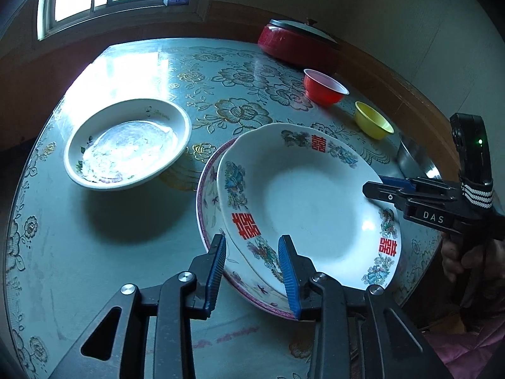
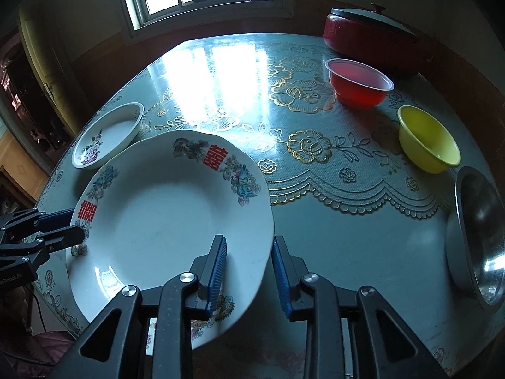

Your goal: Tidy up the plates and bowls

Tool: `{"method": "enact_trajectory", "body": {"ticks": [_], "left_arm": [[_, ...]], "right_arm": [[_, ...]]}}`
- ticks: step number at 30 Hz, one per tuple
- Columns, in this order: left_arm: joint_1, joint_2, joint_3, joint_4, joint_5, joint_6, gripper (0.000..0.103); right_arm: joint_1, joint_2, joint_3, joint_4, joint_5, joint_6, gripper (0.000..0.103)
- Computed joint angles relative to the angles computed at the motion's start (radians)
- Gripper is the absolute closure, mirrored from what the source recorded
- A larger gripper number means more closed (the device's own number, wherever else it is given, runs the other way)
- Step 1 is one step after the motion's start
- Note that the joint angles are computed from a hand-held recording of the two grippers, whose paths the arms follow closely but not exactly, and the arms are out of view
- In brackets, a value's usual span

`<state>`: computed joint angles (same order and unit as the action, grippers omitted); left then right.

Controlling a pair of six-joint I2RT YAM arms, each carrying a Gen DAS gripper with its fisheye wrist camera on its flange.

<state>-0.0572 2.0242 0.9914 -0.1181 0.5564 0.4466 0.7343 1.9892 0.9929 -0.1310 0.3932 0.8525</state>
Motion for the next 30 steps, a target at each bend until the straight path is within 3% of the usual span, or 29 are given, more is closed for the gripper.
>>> {"method": "enact_trajectory", "body": {"ticks": [6,15,19,30], "left_arm": [[0.025,0.017,0.008,0.023,-0.012,-0.065,0.067],[0.015,0.019,-0.009,0.051,-0.017,-0.073,0.069],[0.01,0.011,-0.026,0.073,-0.03,-0.07,0.069],[0.017,-0.008,-0.043,0.091,-0.04,-0.077,0.066]], "right_arm": [[0.001,0.021,0.034,-0.02,0.026,-0.028,0.074],[0.004,0.077,0.118,-0.076,0.051,-0.09,0.073],[0.0,0.103,0.146,-0.096,0.039,-0.083,0.065],[-0.011,0.047,0.084,-0.011,0.057,-0.04,0.064]]}}
